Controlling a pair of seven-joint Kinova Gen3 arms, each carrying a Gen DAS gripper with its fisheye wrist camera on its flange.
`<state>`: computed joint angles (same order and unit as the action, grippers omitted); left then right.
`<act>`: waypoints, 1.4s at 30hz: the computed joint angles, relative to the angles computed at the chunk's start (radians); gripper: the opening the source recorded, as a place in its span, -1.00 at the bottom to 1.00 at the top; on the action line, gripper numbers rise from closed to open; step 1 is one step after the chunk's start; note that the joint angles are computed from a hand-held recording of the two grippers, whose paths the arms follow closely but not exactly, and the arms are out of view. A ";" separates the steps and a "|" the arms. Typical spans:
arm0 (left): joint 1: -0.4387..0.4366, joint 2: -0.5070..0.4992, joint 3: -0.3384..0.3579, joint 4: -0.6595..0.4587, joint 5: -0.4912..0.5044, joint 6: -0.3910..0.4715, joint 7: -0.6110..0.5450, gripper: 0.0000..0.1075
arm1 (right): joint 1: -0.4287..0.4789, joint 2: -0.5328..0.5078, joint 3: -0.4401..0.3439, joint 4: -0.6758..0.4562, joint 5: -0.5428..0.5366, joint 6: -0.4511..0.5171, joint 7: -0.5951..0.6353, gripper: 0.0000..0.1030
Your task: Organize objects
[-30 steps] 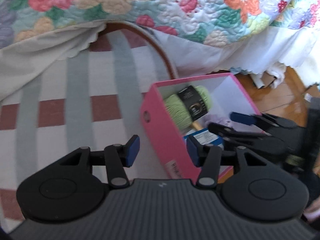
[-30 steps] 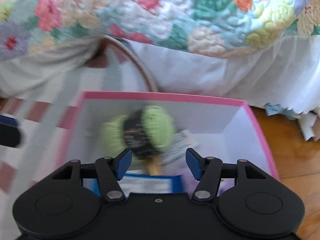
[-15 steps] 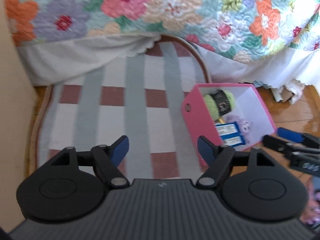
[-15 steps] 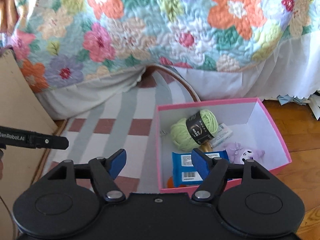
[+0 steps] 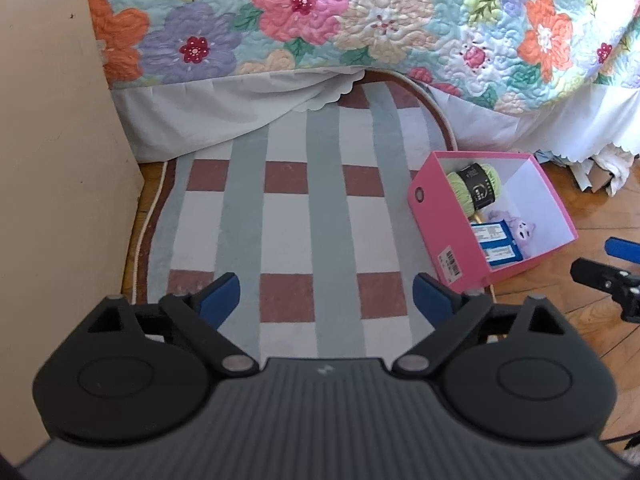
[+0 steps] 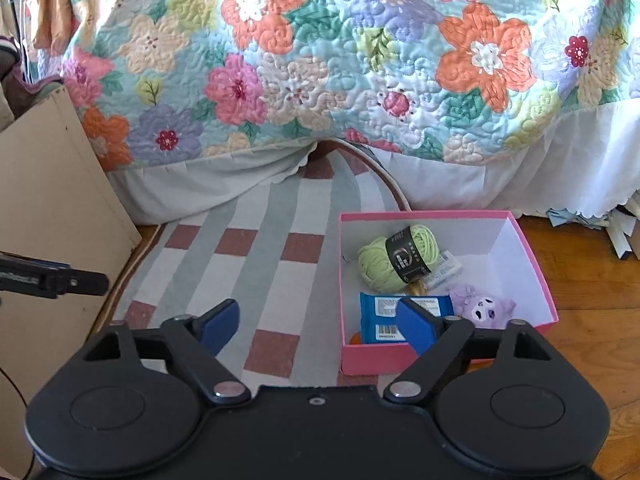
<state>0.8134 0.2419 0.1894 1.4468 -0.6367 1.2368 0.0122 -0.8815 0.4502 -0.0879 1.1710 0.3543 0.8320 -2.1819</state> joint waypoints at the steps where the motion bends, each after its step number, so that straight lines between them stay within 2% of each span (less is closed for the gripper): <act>1: -0.001 -0.009 0.000 0.016 -0.001 -0.017 0.006 0.90 | -0.008 0.008 0.006 -0.015 0.004 0.027 -0.008 0.88; 4: -0.024 -0.026 0.005 0.048 0.037 -0.057 0.010 0.92 | -0.021 0.027 0.011 -0.051 0.008 0.089 -0.022 0.88; 13: -0.043 0.004 0.008 0.030 0.109 -0.008 -0.010 0.92 | -0.011 0.054 0.000 -0.097 -0.028 0.173 0.003 0.88; 18: -0.040 0.028 -0.002 0.001 0.136 0.032 -0.035 0.92 | -0.003 0.063 -0.002 -0.114 -0.051 0.192 0.011 0.88; 28: -0.038 0.030 -0.010 0.005 0.165 0.048 -0.024 0.92 | -0.031 0.091 0.020 -0.165 -0.026 0.267 0.006 0.88; 42: -0.025 0.054 -0.011 -0.028 0.186 0.081 -0.013 0.92 | -0.039 0.102 0.022 -0.185 -0.016 0.304 -0.001 0.88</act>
